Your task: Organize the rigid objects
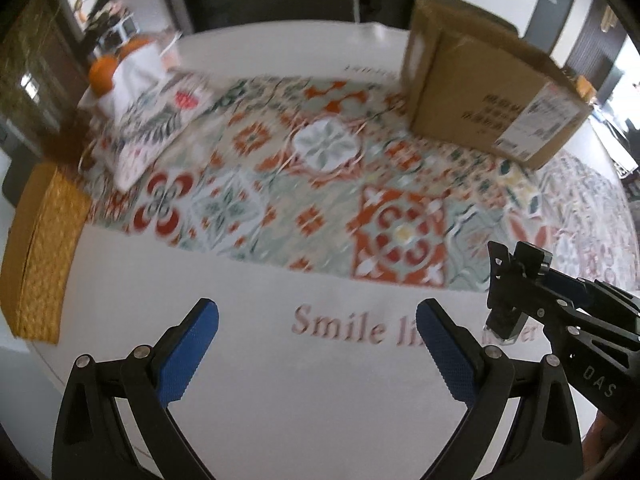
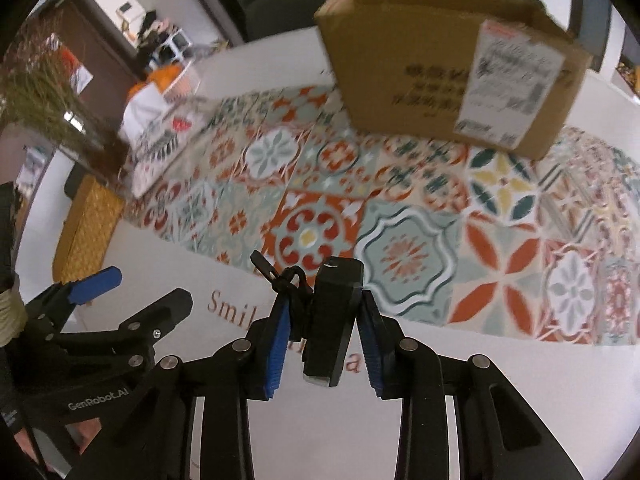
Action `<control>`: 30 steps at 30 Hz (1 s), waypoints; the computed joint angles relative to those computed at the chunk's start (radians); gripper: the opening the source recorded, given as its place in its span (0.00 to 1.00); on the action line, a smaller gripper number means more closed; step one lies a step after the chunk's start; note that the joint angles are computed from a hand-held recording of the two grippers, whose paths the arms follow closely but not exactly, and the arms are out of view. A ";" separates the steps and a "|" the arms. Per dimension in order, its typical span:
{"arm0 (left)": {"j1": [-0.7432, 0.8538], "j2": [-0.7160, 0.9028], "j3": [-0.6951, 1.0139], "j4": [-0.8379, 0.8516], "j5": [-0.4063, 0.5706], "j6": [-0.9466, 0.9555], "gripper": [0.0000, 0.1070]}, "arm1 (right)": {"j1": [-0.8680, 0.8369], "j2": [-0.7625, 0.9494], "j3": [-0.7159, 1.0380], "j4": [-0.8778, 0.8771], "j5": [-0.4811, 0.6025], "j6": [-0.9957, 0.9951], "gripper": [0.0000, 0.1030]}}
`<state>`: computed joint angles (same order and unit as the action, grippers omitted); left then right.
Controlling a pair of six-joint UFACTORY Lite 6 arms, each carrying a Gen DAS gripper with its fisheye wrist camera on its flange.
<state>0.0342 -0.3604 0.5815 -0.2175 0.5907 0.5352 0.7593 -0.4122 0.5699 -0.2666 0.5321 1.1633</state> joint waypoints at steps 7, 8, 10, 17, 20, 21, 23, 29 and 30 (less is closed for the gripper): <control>-0.173 0.006 0.106 0.045 0.016 -0.145 0.94 | -0.083 -0.154 0.018 -0.048 0.127 -0.028 0.33; -0.192 0.010 0.119 0.053 0.015 -0.163 0.94 | -0.100 -0.174 0.019 -0.044 0.143 -0.047 0.33; -0.243 0.022 0.157 0.076 0.015 -0.213 0.94 | -0.130 -0.209 0.027 -0.050 0.170 -0.068 0.33; -0.383 0.079 0.292 0.161 0.012 -0.367 0.94 | -0.273 -0.280 0.075 -0.022 0.222 -0.210 0.33; -0.430 0.113 0.355 0.202 0.011 -0.428 0.94 | -0.334 -0.281 0.108 -0.005 0.227 -0.280 0.33; -0.443 0.124 0.375 0.216 0.011 -0.449 0.94 | -0.351 -0.280 0.118 -0.002 0.227 -0.298 0.33; -0.464 0.154 0.424 0.238 0.011 -0.480 0.94 | -0.401 -0.268 0.147 0.014 0.220 -0.352 0.33; -0.508 0.269 0.594 0.317 0.009 -0.565 0.95 | -0.543 -0.193 0.251 0.066 0.185 -0.520 0.33; -0.514 0.288 0.618 0.326 0.012 -0.575 0.96 | -0.573 -0.169 0.274 0.084 0.174 -0.561 0.33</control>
<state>-0.4797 -0.0727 1.1991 0.1082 0.6023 -0.0394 0.1862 -0.5814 0.8441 -0.1826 0.7062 0.6025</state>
